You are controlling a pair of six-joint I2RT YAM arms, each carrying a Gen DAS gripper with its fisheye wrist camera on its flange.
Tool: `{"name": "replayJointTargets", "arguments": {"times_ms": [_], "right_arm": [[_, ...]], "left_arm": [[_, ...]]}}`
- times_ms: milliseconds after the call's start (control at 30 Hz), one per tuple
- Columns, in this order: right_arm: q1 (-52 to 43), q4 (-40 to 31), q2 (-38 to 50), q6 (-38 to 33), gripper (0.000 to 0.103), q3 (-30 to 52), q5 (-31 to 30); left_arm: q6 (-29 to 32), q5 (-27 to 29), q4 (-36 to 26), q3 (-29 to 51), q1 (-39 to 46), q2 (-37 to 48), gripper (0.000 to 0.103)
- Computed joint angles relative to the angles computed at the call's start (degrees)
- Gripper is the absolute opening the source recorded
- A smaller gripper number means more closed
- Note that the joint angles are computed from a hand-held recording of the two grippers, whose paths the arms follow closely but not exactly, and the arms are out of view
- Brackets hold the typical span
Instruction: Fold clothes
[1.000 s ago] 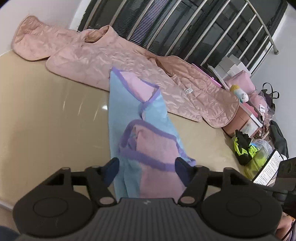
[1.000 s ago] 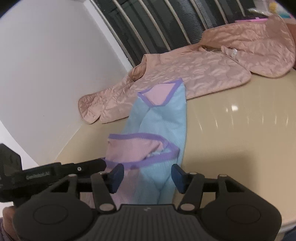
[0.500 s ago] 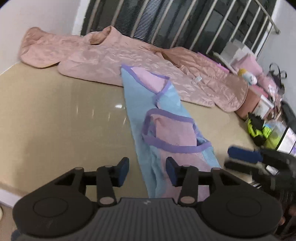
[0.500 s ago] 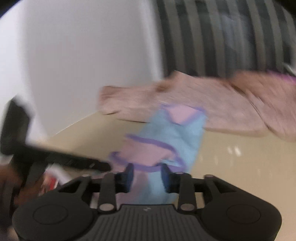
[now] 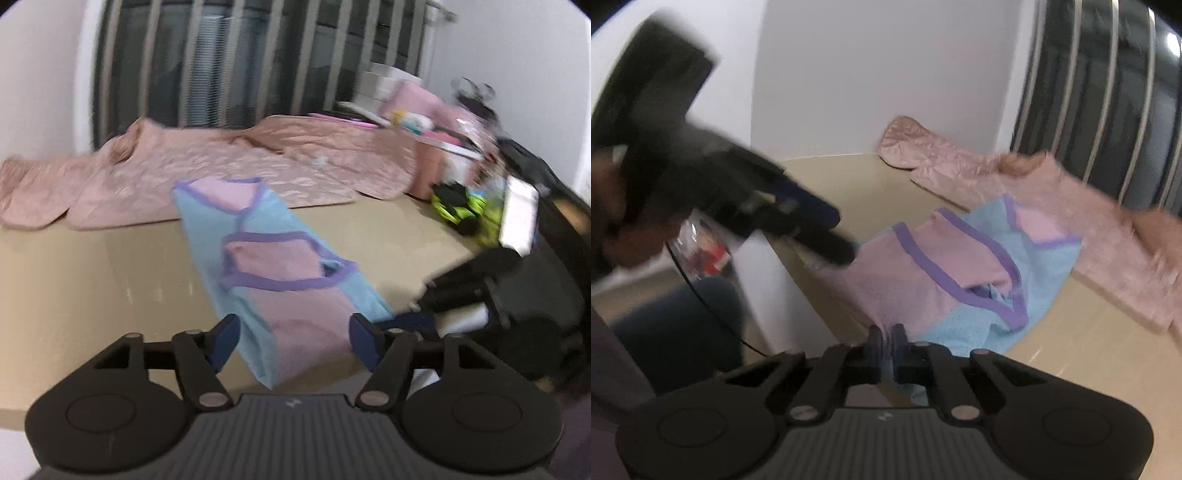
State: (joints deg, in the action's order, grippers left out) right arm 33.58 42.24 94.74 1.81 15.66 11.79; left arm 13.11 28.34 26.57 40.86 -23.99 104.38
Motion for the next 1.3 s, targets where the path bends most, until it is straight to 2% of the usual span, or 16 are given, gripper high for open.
{"name": "replayJointTargets", "arguments": {"times_ms": [100, 200, 300, 367, 467, 533, 600, 633, 700, 733, 767, 800, 867, 967, 1133, 1300], "right_arm": [[-1.6, -0.3, -1.7, 0.7, 0.001, -1.0, -3.4], [-4.7, 0.6, -3.9, 3.4, 0.001, -2.2, -9.0], [-7.1, -1.9, -9.2, 4.2, 0.0, -3.1, -13.5], [-8.5, -3.7, -12.3, 3.9, 0.0, -3.8, -15.3], [-9.1, -4.7, -13.0, 2.3, 0.001, -3.5, -13.4], [-6.7, -5.0, -12.3, -0.6, 0.01, -3.2, -8.0], [-2.6, -8.9, -11.7, -7.6, 0.065, -1.5, -2.7], [0.3, -8.3, -10.2, -11.7, 0.073, -1.3, 1.0], [5.6, -6.5, -6.3, -18.6, 0.069, -0.3, 8.0], [6.1, -6.8, -3.9, -20.3, 0.067, 1.0, 9.0], [6.5, -7.3, -1.6, -21.8, 0.059, 2.4, 9.9], [5.9, -8.5, 0.2, -22.3, 0.038, 3.7, 9.2], [4.6, -6.9, 2.3, -21.4, 0.017, 4.6, 9.2], [0.7, -11.3, -3.1, -16.9, 0.005, 4.0, 1.7], [-1.9, -13.5, -9.2, -14.3, 0.004, 0.7, -4.4], [-4.7, -22.1, -17.3, -12.8, 0.004, 0.9, -11.8]], "left_arm": [[2.8, -0.6, 0.0, -1.5, -1.3, 0.0, 0.082], [4.7, -1.6, 4.6, -4.2, -2.5, -0.2, 0.082], [9.1, -7.6, 17.1, -8.8, -5.0, 1.0, 0.082], [14.9, -10.0, 26.1, -11.3, -6.3, 3.5, 0.082], [24.4, -11.3, 29.1, -11.7, -7.9, 6.2, 0.082], [27.4, -10.0, 26.9, -11.4, -7.5, 6.3, 0.082], [27.5, -7.2, 23.9, -11.0, -5.9, 5.5, 0.082], [27.0, -6.5, 22.7, -10.7, -5.2, 5.3, 0.082], [25.0, -6.4, 19.1, -9.6, -4.4, 4.6, 0.082], [24.1, -5.8, 18.9, -9.6, -4.2, 4.4, 0.082], [23.4, -5.3, 18.9, -9.8, -4.0, 4.2, 0.082], [23.5, -5.3, 19.4, -10.1, -4.2, 4.1, 0.082], [24.5, -5.9, 21.0, -11.1, -4.7, 4.3, 0.082], [26.7, -7.8, 23.3, -12.0, -5.7, 5.4, 0.082], [28.3, -10.4, 30.7, -13.4, -8.0, 8.7, 0.082], [29.1, -11.1, 36.4, -14.5, -8.1, 10.2, 0.082]]}}
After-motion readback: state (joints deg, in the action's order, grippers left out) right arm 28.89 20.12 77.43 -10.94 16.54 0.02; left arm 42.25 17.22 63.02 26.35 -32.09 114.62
